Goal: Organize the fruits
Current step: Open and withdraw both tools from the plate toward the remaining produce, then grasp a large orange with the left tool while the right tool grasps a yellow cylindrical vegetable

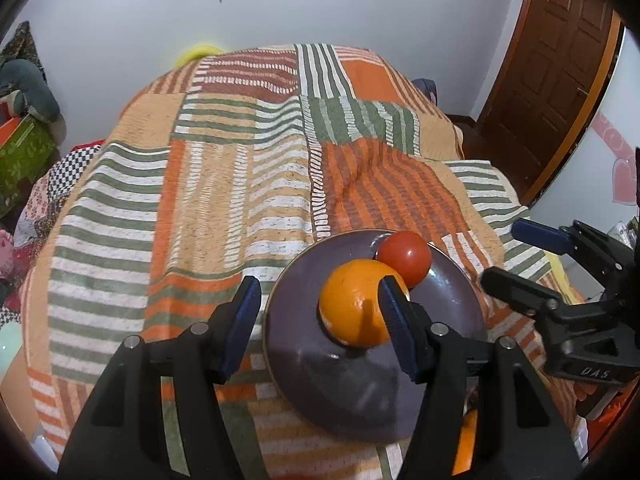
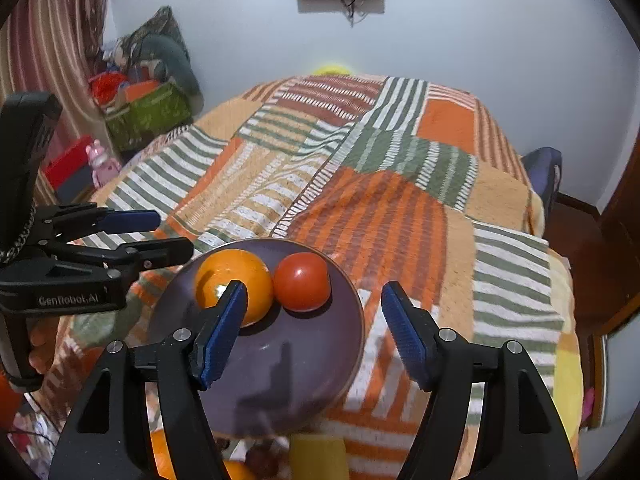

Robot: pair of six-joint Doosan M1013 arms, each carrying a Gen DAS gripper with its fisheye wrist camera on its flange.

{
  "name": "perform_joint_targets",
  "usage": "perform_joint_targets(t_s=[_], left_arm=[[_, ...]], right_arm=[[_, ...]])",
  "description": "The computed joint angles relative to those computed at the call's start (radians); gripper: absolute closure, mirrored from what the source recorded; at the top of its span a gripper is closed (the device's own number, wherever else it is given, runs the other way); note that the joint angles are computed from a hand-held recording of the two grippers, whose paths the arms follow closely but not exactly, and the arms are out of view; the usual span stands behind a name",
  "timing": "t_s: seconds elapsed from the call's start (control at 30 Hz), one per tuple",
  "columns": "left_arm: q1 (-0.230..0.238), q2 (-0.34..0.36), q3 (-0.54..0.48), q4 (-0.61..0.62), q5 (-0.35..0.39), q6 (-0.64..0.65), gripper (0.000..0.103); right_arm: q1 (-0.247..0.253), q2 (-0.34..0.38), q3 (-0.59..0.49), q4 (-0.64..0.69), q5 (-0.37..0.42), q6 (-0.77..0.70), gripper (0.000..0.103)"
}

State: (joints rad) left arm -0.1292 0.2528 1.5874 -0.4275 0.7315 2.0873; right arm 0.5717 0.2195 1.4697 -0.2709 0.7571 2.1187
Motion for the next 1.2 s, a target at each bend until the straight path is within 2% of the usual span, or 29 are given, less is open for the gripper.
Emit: perform_joint_targets(t_s=[0.2,0.47,0.7,0.93,1.03,1.2], left_arm=[[0.0,-0.072,0.072,0.032,-0.06,-0.004,0.028],[0.006,-0.148,0.153,0.005,-0.057,0.007,0.014],[-0.003,-0.189,0.213,0.005,-0.033,-0.014,0.01],[-0.009,-0.195,0.241,-0.016,0.007,-0.029,0.01],[-0.024,-0.195,0.247,0.007,0.006,-0.051,0.01],[-0.043,-0.194,0.256,0.01,0.009,-0.042,0.01]], right_arm=[[0.023,-0.054,0.062,-0.055,-0.014,0.107,0.034],[0.044,-0.107,0.125,-0.115,0.031,0.192,0.034],[0.06,-0.143,0.177,-0.121,0.063,0.208,0.034],[0.059,-0.15,0.222,-0.022,0.067,0.169,0.034],[0.053,-0.151,0.237,0.005,0.061,0.166,0.04],[0.033,-0.145,0.25,0.101,0.052,0.103,0.058]])
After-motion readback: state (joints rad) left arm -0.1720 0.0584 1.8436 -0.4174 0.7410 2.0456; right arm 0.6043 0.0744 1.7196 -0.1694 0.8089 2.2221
